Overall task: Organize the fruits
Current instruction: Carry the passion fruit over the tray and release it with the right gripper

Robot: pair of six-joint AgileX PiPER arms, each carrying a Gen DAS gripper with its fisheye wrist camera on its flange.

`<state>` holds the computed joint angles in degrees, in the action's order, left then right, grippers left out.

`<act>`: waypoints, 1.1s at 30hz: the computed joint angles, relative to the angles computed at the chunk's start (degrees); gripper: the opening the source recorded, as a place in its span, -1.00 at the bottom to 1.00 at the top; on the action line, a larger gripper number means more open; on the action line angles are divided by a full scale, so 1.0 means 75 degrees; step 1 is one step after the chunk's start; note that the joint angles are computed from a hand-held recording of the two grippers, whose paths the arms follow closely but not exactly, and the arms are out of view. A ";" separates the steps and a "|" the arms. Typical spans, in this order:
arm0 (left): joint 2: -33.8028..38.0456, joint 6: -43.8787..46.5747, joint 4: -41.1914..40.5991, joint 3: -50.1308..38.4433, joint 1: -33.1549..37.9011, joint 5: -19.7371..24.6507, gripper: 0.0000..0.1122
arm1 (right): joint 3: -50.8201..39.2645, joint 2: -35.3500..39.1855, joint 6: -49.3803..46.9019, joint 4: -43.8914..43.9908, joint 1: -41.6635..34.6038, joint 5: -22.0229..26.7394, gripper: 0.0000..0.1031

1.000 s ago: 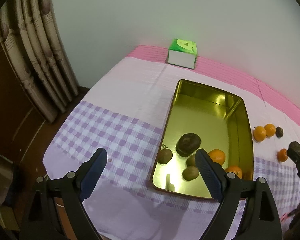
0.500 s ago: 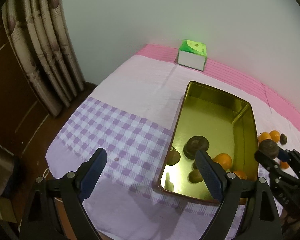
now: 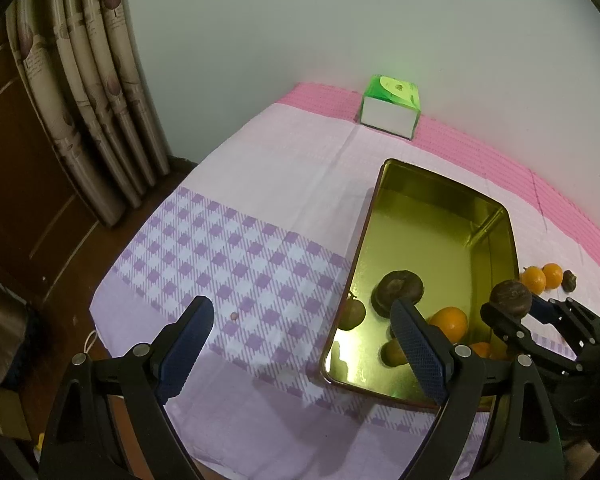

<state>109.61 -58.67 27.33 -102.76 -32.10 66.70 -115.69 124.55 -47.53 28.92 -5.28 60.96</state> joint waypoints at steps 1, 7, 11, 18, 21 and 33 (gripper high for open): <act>-0.0012 -0.0008 0.0000 0.0020 -0.0001 -0.0005 0.60 | 0.0009 0.0002 0.0000 -0.0024 0.0017 -0.0017 -0.23; -0.0046 -0.0035 0.0003 0.0088 -0.0019 -0.0028 0.60 | 0.0171 -0.0036 -0.0108 -0.0136 0.0108 -0.0117 -0.23; -0.0025 -0.0012 -0.0039 0.0082 -0.0015 -0.0040 0.60 | 0.0185 -0.0022 -0.0104 -0.0148 0.0130 -0.0087 -0.22; -0.0024 0.0056 -0.0073 0.0090 -0.0023 -0.0092 0.60 | 0.0298 -0.0067 -0.0185 -0.0124 0.0156 -0.0147 -0.20; -0.0073 0.0083 -0.0043 0.0142 -0.0050 -0.0193 0.60 | 0.0363 -0.0109 -0.0206 -0.0115 0.0156 -0.0174 -0.19; -0.0024 0.0185 -0.0142 0.0078 -0.0029 -0.0236 0.60 | 0.0417 -0.0293 -0.0204 0.0286 -0.0077 -0.0025 -0.16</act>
<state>109.43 -57.28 26.26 -102.18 -32.31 64.92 -112.56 122.35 -49.06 31.06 -5.86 60.77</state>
